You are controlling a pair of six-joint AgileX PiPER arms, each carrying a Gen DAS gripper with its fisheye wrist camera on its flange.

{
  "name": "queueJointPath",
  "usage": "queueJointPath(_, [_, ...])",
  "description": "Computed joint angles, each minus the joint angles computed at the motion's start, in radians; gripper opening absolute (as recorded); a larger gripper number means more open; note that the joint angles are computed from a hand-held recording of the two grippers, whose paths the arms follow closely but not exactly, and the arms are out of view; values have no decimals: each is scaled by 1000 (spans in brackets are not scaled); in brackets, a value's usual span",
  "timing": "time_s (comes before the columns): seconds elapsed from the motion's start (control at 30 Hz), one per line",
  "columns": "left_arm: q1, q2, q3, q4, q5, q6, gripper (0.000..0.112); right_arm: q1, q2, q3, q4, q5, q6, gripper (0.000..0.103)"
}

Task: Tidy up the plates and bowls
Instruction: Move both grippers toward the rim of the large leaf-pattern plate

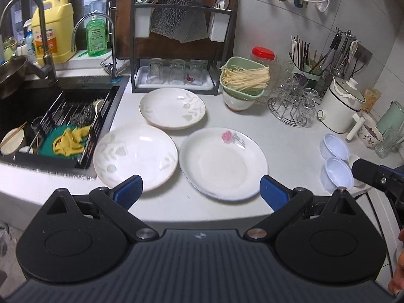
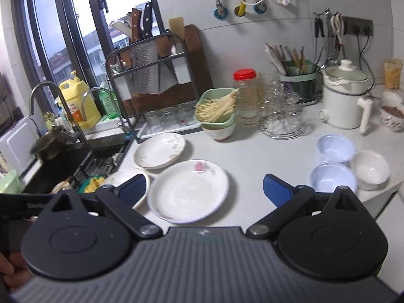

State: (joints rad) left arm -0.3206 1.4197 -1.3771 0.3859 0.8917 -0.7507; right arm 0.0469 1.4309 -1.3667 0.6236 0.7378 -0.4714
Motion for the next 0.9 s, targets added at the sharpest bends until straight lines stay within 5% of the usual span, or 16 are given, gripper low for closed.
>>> queueJointPath(0.4, [362, 150, -63, -455, -157, 610, 101, 269, 118, -42, -338, -179, 444, 101])
queueJointPath(0.63, [505, 278, -151, -615, -137, 872, 101, 387, 211, -79, -624, -233, 848, 101])
queueJointPath(0.9, [631, 412, -268, -694, -81, 1054, 101, 473, 361, -199, -688, -204, 1032, 88])
